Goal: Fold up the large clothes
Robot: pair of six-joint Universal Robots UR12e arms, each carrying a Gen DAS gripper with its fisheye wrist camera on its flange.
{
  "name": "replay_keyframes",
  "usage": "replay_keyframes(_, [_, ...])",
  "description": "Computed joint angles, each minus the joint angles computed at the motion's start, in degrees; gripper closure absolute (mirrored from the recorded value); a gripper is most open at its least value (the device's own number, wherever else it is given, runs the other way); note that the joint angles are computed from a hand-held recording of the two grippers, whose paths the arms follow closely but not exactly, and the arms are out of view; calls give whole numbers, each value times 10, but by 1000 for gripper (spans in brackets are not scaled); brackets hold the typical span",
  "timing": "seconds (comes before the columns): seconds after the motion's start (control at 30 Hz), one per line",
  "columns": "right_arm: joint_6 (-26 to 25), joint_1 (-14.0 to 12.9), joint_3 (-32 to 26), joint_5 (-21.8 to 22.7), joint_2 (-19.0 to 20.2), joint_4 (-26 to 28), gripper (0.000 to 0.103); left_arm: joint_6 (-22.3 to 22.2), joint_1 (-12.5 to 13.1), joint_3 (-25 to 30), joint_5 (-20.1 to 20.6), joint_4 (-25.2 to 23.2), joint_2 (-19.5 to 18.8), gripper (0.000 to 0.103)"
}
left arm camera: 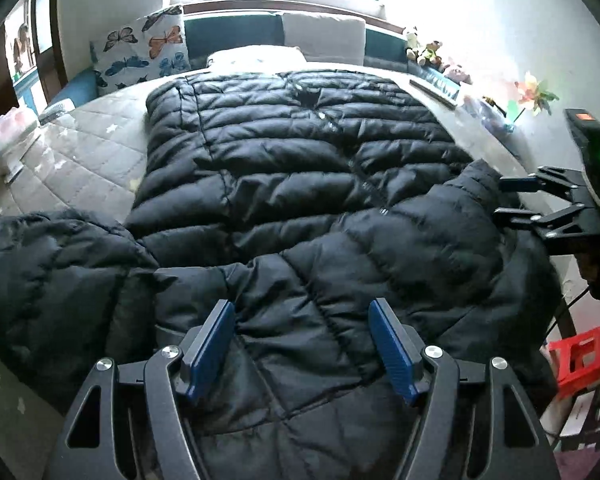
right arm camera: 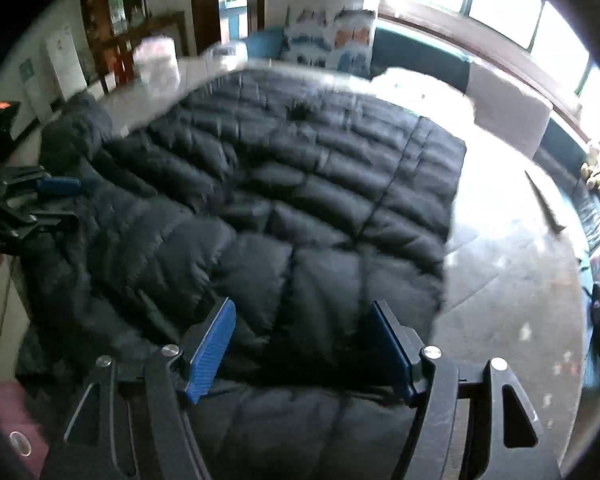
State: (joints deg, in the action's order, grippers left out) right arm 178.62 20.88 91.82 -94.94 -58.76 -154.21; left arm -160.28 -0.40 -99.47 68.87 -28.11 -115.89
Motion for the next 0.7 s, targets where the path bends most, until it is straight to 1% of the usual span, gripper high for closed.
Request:
replay_keyframes(0.03, [3,-1,-2,3,6,5,29,1,1,-1,-3,6,-3,29])
replay_keyframes(0.1, [6,-1,0,3,8,3,28,0,6,0,-17,-2,-5,29])
replay_keyframes(0.13, [4,1,-3,-6,7,10,28,-1,9,1,-25,-9,-4,29])
replay_keyframes(0.17, [2,6,-9,-25,6,24,28,-4,14,1,-36,-16,0,29])
replay_keyframes(0.2, [0,10,-13,-38,4,31,28,-8,18,-1,-44,-15,4,29])
replay_keyframes(0.27, [-15,19,-16,-50,-1,29,28,-20,29,-12,-53,7,16,29])
replay_keyframes(0.37, [-38,32,-25,-29,-5,27,28,-58,50,-31,-29,73,34,29])
replay_keyframes(0.43, [-58,41,-34,-3,-2,24,28,-92,66,-33,-27,94,37,29])
replay_keyframes(0.5, [-79,50,-50,27,7,30,28,-129,83,-28,-34,108,32,29])
replay_keyframes(0.57, [-99,60,-71,39,23,43,28,-153,100,-16,-59,110,19,29])
replay_keyframes(0.63, [-116,67,-88,35,37,61,28,-170,109,-1,-72,97,4,29])
replay_keyframes(0.7, [-126,72,-101,23,50,78,28,-178,112,15,-67,75,-12,29])
